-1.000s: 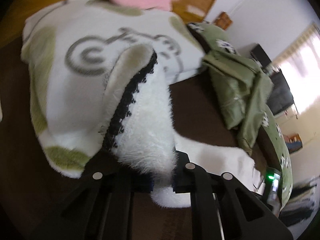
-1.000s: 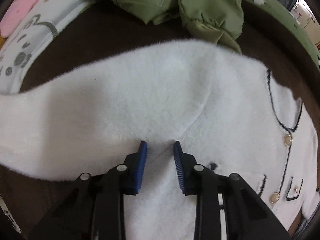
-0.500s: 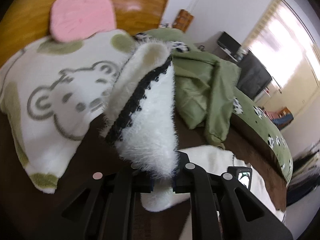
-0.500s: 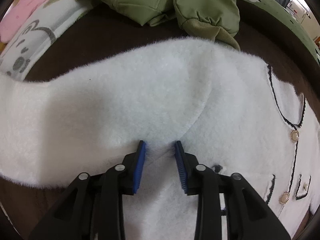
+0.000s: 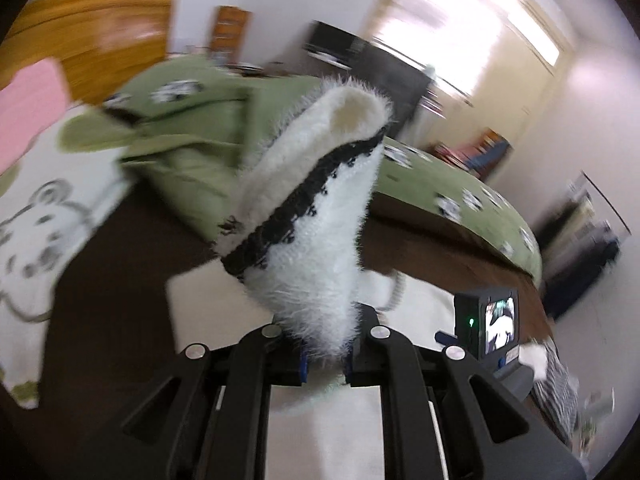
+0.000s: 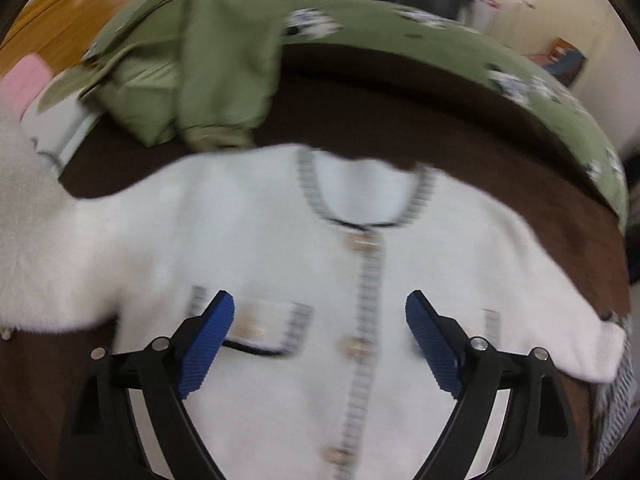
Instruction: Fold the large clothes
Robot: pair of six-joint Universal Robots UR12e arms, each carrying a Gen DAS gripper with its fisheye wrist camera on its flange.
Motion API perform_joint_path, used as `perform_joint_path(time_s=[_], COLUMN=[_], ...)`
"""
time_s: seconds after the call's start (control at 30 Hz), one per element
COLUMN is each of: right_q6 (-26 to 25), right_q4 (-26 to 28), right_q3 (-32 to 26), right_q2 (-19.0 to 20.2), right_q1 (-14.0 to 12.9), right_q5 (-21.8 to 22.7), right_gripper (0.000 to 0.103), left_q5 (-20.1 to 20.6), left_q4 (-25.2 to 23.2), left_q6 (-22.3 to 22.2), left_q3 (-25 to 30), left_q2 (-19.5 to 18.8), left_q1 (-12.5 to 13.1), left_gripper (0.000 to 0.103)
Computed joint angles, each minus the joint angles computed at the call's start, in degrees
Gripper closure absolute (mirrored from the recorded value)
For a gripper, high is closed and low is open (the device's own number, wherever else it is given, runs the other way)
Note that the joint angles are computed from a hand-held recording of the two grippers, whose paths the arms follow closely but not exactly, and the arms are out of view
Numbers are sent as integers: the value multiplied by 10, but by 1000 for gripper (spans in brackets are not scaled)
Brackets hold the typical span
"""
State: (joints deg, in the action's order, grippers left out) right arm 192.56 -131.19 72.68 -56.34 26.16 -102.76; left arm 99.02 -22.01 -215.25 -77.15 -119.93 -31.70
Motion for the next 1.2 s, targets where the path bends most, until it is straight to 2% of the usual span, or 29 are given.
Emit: perform_joint_path(time_s=[0.03, 0.17, 0.33, 0.5, 0.6, 0.63, 0.67, 0.7, 0.73, 0.77, 0.83, 0.9, 1.03, 1.17, 1.2], right_q6=[0, -6, -24, -49, -59, -64, -68, -71, -74, -74, -75, -79, -95, -105, -108], right_q4=[-3, 4, 7, -5, -16, -22, -26, -28, -31, -30, -31, -33, -48, -59, -59], right_q3=[23, 64, 121, 158, 173, 179, 182, 184, 186, 186, 187, 183, 174, 167, 166], right_q2=[-18, -51, -86, -92, -93, -93, -93, -92, -92, -92, -94, -96, -102, -102, -100], right_q1=[-11, -36, -74, -101, -111, -114, -116, -118, -121, -122, -125, -124, -119, -118, -117], right_q5=[-8, -26, -54, -63, -60, -57, -55, -54, -52, -50, -39, -29, -9, 49, 71], right_gripper=[16, 16, 16, 16, 16, 16, 16, 16, 16, 16, 16, 16, 11, 11, 16], left_q5=[-10, -27, -57, -43, -43, -41, -42, -43, -37, -30, -46, -60, -58, -31, -20], left_q4=[-5, -32, -76, -147, -218, -237, -252, -264, -258, -253, -231, -222, -202, -228, -237], left_q6=[7, 27, 25, 24, 31, 33, 34, 39, 45, 51, 56, 52, 42, 28, 25], left_q3=[22, 110, 207, 285, 329, 341, 350, 358, 358, 358, 347, 340, 313, 295, 290], left_q2=[-14, -74, -153, -226, -262, -270, -275, -279, -279, -278, -271, -262, -234, -212, -208], left_q1=[-7, -36, -62, -82, -88, -91, -93, -95, -99, -102, -103, -103, -102, -94, -92], left_gripper=[89, 89, 89, 88, 80, 69, 50, 41, 26, 18, 10, 8, 7, 6, 6])
